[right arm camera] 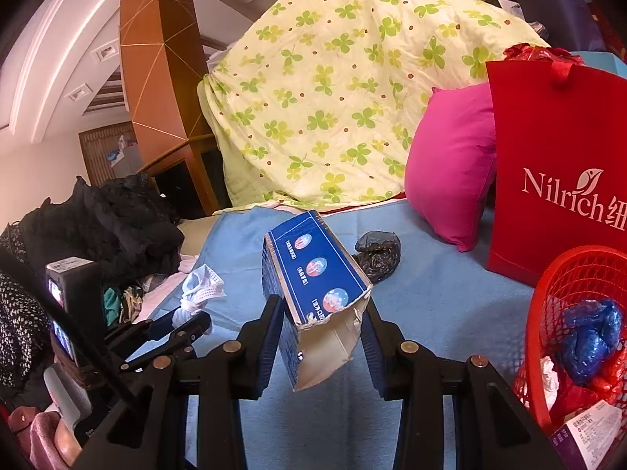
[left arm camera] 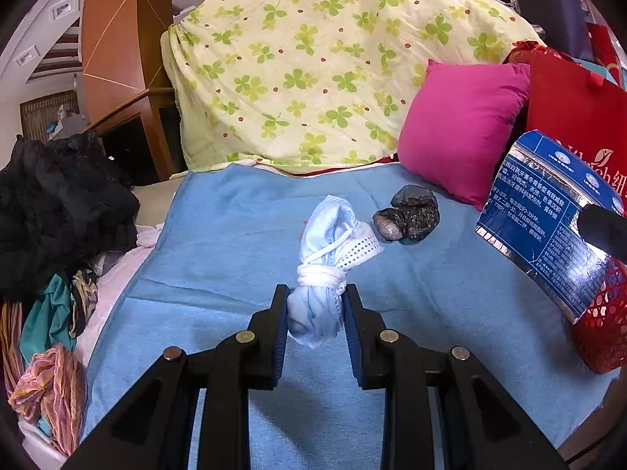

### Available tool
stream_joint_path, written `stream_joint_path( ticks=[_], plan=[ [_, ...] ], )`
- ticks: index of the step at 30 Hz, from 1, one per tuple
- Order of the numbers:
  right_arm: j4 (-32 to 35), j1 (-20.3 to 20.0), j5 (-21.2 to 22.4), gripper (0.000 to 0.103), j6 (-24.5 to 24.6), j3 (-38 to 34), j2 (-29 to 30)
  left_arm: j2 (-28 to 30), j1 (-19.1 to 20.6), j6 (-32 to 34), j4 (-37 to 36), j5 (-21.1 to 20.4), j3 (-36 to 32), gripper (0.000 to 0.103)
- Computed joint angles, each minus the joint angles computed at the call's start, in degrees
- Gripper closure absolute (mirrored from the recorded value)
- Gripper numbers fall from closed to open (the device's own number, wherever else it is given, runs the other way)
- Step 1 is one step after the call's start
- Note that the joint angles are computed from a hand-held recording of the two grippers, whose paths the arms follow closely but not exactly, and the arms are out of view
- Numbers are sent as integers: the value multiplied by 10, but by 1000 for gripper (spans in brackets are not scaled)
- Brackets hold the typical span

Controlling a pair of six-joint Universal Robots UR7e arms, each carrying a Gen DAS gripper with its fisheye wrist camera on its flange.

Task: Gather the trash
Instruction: 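Lift the box and mask and carry both toward the red basket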

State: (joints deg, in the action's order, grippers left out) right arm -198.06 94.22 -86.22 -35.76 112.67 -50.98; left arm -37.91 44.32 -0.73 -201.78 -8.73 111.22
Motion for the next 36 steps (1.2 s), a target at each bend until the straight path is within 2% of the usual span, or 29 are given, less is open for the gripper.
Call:
stream_joint_path(
  ticks=[24,36],
  plan=[
    [-12,-2,-8,61,13,8,-10,23,-7,31,-1,-17,-20,74],
    [-17,-7,-8,61,18,11,-15,26,-7,24,19,-17,-23,74]
  ],
)
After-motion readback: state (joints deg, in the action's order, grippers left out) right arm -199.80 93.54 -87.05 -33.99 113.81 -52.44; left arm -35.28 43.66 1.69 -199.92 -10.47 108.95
